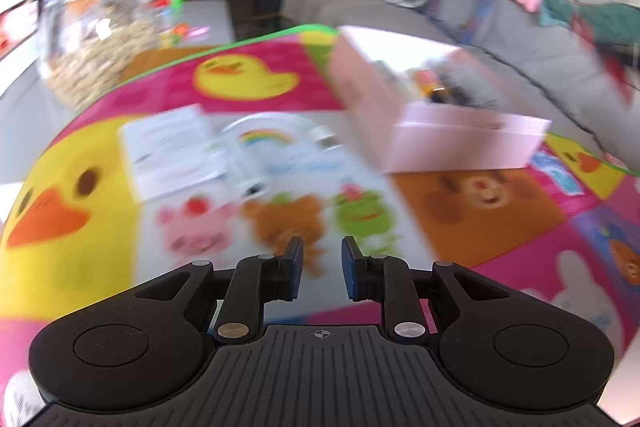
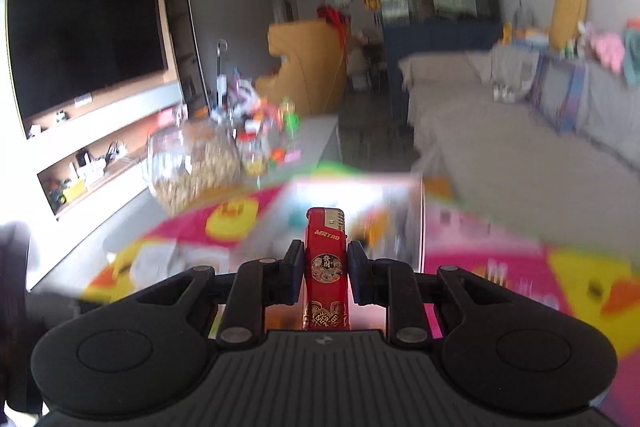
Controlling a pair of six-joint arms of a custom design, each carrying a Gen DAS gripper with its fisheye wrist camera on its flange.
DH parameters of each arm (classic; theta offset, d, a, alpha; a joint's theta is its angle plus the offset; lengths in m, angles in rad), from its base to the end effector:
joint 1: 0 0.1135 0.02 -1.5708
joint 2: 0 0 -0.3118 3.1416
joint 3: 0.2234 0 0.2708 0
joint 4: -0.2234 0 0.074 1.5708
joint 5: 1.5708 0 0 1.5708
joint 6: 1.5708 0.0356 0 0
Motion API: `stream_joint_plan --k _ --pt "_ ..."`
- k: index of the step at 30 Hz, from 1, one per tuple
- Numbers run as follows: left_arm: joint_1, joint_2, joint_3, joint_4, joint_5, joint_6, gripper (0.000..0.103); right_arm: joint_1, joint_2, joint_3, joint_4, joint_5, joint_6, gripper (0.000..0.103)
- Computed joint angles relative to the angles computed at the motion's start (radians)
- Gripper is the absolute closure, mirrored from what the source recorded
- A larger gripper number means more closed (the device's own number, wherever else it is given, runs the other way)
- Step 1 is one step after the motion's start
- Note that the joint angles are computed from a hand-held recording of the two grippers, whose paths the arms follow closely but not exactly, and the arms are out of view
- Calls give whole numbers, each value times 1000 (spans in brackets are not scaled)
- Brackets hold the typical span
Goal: Organize rigid objects
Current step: 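Drop the dark red bottle into the pink box with left while right drops the lighter in, then grasp the white adapter with cable from the mat with the left gripper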
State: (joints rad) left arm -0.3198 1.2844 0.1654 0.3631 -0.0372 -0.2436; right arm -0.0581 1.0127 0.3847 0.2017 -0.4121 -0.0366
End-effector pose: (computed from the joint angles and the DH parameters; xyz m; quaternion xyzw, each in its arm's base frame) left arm 0.1722 -0.0556 0.1261 0.0276 0.9176 -0.0937 0.3853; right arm 0.2014 0.0026 0.2273 -0.1019 0.8240 0.1467 0.5376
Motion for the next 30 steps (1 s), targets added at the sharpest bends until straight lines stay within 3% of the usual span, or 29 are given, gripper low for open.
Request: stream_joint_plan --k 2,6,9,14,20,25,27,29,30 --pt "68 -20 -20 5 22 8 80 51 99 101 33 79 22 80" --pt "199 -112 -41 -25 71 25 80 149 259 238 5 229 60 70" --pt "300 -122 -48 -15 117 45 80 222 299 214 9 165 91 65" --pt "426 -32 -27 38 189 39 80 496 444 140 101 242 44 64" --pt "527 -42 -25 33 248 58 80 665 736 291 124 254 116 64" --pt "577 -22 -11 37 275 60 80 724 858 379 168 275 110 64" --pt "584 -15 -8 47 275 54 80 745 870 392 145 336 75 67" --pt "586 -8 -2 55 273 47 80 748 858 373 135 360 49 81" --pt "584 -2 2 61 269 44 80 745 841 350 141 360 44 81"
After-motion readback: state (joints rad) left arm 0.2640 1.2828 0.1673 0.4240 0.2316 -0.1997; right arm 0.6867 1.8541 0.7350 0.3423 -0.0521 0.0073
